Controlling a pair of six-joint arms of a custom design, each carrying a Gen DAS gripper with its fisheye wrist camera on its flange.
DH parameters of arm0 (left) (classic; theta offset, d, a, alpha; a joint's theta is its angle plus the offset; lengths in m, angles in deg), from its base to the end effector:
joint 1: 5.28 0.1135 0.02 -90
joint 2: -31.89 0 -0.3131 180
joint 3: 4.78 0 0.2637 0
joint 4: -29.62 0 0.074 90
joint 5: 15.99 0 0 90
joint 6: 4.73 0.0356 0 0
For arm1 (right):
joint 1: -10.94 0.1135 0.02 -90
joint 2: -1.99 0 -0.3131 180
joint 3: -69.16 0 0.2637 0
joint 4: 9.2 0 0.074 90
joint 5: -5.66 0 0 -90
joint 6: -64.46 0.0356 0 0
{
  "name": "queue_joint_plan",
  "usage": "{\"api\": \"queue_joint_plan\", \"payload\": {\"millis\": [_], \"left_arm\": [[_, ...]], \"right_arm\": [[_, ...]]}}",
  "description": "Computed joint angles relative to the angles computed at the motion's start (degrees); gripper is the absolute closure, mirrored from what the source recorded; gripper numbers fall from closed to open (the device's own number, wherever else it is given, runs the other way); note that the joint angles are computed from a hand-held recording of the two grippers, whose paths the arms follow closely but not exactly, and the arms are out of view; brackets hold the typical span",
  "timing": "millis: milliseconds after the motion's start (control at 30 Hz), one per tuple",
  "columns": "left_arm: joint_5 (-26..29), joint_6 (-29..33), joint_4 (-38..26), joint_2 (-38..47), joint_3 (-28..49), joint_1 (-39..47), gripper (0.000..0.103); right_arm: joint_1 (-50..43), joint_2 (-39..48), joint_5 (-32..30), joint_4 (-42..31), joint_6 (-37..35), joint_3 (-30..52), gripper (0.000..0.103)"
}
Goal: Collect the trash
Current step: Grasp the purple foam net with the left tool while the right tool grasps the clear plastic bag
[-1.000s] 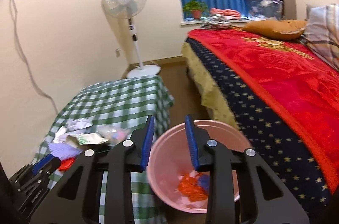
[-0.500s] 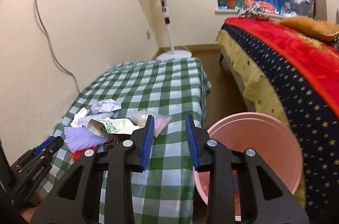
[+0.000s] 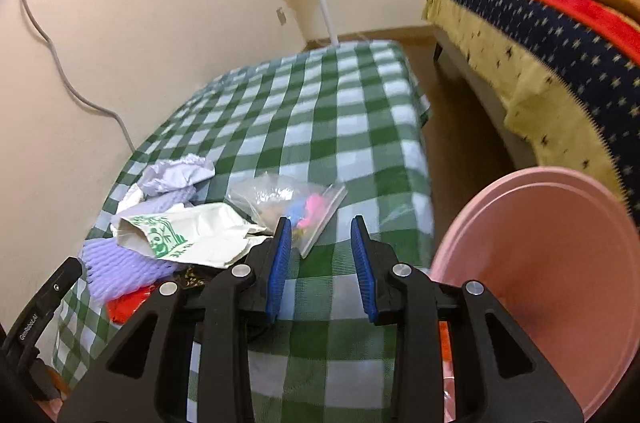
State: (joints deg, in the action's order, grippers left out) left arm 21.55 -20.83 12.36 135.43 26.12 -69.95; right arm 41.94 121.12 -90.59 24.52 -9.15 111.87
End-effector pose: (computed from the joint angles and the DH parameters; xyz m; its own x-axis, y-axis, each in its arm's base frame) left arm 0.0992 -0.1435 0.0705 -0.4099 -0.5023 -0.7613 -0.5636 0.7958 -0.2216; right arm 0.2678 0.1654 0.0565 -0.7215 -0.1063 -0.6842 -0.3929 0.8765 0.2782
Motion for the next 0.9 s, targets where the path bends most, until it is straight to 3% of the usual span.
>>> {"api": "queue_joint_plan", "payload": {"millis": [233, 433, 567, 700, 767, 900], "left_arm": [[1.25, 8.53, 10.76, 1.1, -1.69, 4.45, 0.051], [2.9, 10.61, 14.17, 2.46, -2.11, 6.49, 0.051], [3.87, 11.83, 16.99, 3.53, -2.71, 7.44, 0.051], [4.29, 12.86, 17.83, 3.78, -2.7, 7.73, 0.052], [4.07, 12.8, 17.45, 3.47, -2.58, 7.53, 0.056], [4.05, 13.4, 15.59, 2.53, -1.89, 7.66, 0.078]], "right_arm": [[0.22, 3.56, -1.34, -2.78, 0.31, 3.9, 0.071], [0.6, 5.03, -1.71, -4.24, 0.04, 5.62, 0.073], [0.87, 5.5, -1.79, -5.3, -0.25, 6.47, 0.089], [0.94, 5.61, -1.92, -5.49, -0.49, 6.63, 0.095], [0.99, 5.54, -1.81, -5.16, -0.48, 6.4, 0.097], [0.97, 4.71, -1.17, -3.43, -0.43, 5.18, 0.1]]}}
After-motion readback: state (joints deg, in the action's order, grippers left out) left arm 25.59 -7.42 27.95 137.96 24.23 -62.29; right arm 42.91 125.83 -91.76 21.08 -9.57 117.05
